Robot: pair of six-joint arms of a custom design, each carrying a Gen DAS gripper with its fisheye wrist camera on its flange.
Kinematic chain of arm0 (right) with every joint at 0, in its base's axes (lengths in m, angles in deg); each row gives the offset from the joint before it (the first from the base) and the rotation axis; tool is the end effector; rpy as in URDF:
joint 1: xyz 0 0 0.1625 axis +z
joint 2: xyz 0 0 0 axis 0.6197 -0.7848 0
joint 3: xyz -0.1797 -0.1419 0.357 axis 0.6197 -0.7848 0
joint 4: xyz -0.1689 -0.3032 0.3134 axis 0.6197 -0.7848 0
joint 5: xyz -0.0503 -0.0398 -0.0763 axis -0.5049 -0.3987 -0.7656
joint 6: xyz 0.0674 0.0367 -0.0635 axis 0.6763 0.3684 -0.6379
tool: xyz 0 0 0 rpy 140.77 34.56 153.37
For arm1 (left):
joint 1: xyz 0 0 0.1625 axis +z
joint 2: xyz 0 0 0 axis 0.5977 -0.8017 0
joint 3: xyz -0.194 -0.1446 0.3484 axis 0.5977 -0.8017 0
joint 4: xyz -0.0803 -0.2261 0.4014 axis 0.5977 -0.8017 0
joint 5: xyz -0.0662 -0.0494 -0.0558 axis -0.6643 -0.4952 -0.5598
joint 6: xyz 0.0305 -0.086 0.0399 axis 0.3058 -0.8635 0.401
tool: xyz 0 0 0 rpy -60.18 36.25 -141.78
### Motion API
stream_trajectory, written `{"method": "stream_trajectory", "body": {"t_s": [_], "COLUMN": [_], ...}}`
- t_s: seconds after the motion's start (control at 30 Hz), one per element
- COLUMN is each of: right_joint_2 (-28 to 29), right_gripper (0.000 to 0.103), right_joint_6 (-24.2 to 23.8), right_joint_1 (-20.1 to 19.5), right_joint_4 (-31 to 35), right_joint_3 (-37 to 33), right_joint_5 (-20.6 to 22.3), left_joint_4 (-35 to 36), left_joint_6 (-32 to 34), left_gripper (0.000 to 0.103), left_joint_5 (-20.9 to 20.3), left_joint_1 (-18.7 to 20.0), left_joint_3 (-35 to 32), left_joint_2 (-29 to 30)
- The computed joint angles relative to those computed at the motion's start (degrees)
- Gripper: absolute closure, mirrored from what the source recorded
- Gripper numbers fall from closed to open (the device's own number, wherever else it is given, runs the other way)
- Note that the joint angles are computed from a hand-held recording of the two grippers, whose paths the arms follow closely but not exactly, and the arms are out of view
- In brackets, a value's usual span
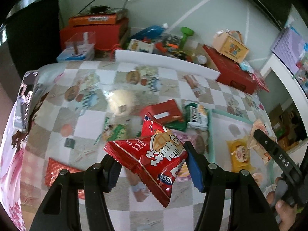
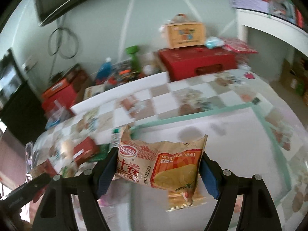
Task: Organize snacks
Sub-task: 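Carry the chip bag and cream roll pack into the tray and release both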
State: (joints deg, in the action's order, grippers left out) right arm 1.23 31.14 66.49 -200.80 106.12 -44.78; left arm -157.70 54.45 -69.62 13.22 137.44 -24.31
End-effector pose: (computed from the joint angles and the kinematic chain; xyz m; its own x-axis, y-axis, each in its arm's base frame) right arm 0.2153 -0.5296 0.1263 -0.8296 0.0747 0.5533 -0.3354 0.7257 -0.6008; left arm -0.1478 -0.4999 0.1928 -0.8379 -0.1470 -0.5257 0.2104 0.8017 -0.5595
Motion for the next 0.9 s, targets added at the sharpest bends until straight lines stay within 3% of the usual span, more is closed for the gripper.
{"method": "stream_trajectory", "body": {"t_s": [0.43,0.9], "right_joint_2": [-6.90,-9.91], "right_gripper": [0.022,0.022], "right_joint_6": [4.24,7.96], "right_joint_1": [-6.42,-11.17], "right_joint_4": [-3.05,-2.15], "right_joint_3": [3.29,4.94], "right_joint_5": [-3.06,-3.21], "left_joint_4": [-4.17,-8.39], "left_joint_6": [8.83,16.30], "left_gripper": [0.040,0.040], "left_joint_5": [-4.34,-9.62], "left_joint_1": [-2.29,-0.28], "left_joint_3": [-7.78,-16.82], "left_joint_2": [11.96,24.27]}}
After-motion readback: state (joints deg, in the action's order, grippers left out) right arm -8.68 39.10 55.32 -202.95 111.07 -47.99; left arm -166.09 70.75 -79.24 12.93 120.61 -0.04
